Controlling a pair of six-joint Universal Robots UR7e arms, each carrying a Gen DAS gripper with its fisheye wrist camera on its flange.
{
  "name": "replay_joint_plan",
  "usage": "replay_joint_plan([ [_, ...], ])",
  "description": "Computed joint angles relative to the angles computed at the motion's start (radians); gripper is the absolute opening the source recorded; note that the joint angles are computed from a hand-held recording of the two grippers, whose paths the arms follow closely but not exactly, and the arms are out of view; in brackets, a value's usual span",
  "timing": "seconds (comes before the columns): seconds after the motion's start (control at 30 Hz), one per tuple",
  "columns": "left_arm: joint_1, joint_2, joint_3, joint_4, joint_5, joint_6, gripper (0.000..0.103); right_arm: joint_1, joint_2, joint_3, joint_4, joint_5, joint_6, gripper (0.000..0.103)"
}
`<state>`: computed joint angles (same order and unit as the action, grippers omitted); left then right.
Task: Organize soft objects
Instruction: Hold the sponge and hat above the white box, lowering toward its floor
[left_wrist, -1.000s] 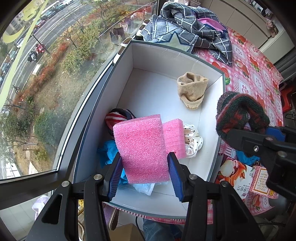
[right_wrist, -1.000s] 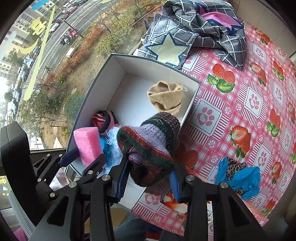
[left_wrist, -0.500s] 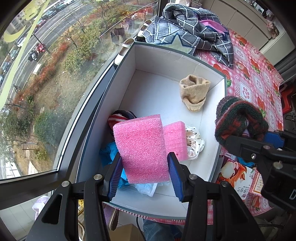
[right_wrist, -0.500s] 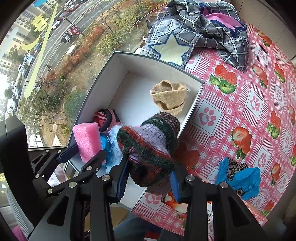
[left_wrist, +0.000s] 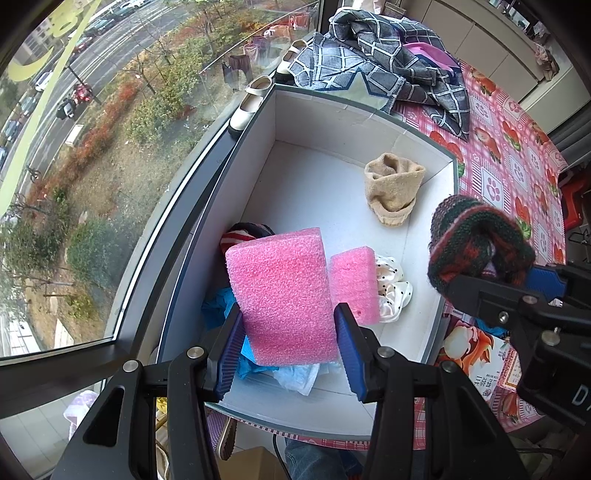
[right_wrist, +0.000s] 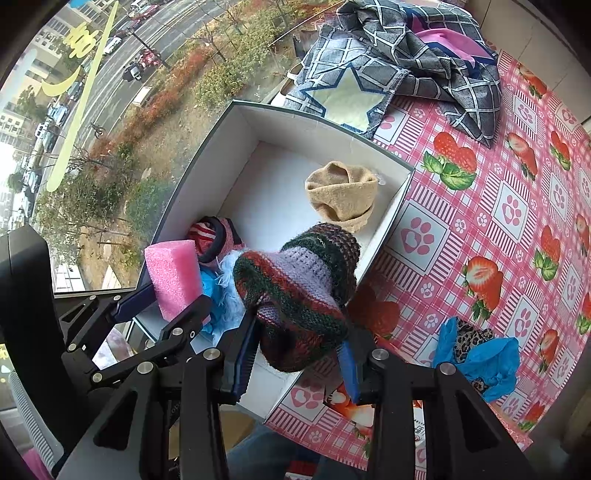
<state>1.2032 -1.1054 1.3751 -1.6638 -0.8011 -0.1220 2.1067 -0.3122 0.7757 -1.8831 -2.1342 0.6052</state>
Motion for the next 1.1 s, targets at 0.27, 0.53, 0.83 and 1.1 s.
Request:
replay_joint_plan([
  [0.27, 0.004, 0.006, -0.011, 0.003, 0.001, 0.002, 0.052, -0.001, 0.008, -0.014, 0.011, 0.001, -0.001, 0.04],
  [0.53, 0.006, 0.009, -0.018, 0.007, 0.001, 0.002, 0.052, -0.002, 0.015, -0.026, 0.02, -0.003, -0.004, 0.04],
  [0.83, 0.014, 0.015, -0.027, 0.011, -0.003, 0.006, 0.052, -0.003, 0.021, -0.035, 0.026, -0.002, -0.003, 0.04],
  [1.1, 0.015, 0.014, -0.025, 0.008, -0.003, 0.008, 0.052, -0.003, 0.023, -0.039, 0.029, -0.003, -0.004, 0.04],
])
